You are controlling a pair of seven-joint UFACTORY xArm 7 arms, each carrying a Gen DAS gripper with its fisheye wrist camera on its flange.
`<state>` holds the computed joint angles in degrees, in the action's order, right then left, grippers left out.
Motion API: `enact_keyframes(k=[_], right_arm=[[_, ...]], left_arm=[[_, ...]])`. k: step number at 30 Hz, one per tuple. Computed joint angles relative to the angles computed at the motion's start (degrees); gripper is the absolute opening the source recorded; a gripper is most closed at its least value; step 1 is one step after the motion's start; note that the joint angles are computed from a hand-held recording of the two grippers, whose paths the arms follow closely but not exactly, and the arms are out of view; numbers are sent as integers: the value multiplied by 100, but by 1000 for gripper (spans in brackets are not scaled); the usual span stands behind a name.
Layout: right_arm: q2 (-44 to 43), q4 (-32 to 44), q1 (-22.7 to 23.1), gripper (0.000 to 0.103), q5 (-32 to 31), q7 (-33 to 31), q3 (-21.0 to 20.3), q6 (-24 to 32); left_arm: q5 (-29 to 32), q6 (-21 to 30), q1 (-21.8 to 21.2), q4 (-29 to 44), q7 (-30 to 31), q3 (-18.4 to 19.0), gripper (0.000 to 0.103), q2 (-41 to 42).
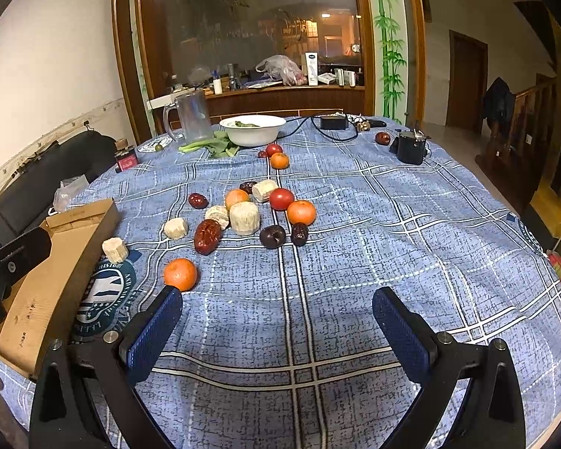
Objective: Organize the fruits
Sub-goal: 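Grasp an orange with the left tool while the right tool grasps another orange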
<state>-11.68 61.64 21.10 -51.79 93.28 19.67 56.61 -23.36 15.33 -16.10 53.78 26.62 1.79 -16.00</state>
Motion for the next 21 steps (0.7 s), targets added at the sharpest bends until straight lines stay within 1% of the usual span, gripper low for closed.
enact_keyframes(k=[3, 4, 8, 10, 13, 17, 18, 20, 21], right_arm=[[-132, -84, -47, 103, 84, -114, -64, 28], [-194, -121, -79, 103, 135, -190, -91, 47], [-335, -199, -242, 103, 302, -456, -144, 83], [-353, -236, -327, 103, 383, -595, -186, -6], [-258, -224, -443, 103, 571, -905, -308, -317], [-81, -153, -560, 102, 811, -1360, -449, -701], [-20, -128, -589, 102, 887, -1517, -507, -825], [73, -91, -644, 102, 1008, -1751, -587, -1005], [153, -41, -676, 102, 1090, -1939, -650, -1098]], left_arm=[[-83, -128, 38, 161, 55, 94, 103, 148], [-190, -163, 14, 231, 156, 171, 103, 214], [-626, -78, 32, 483, 512, 322, 103, 452], [-740, 6, 121, 551, 603, 274, 103, 525], [-836, 294, 191, 646, 818, 145, 103, 628], [-1136, 754, 169, 769, 1327, -1, 103, 746], [-1171, 842, 187, 801, 1361, -57, 103, 779], [-1306, 1226, 193, 933, 1490, -135, 103, 890], [-1357, 1405, 212, 1005, 1526, -181, 99, 948]])
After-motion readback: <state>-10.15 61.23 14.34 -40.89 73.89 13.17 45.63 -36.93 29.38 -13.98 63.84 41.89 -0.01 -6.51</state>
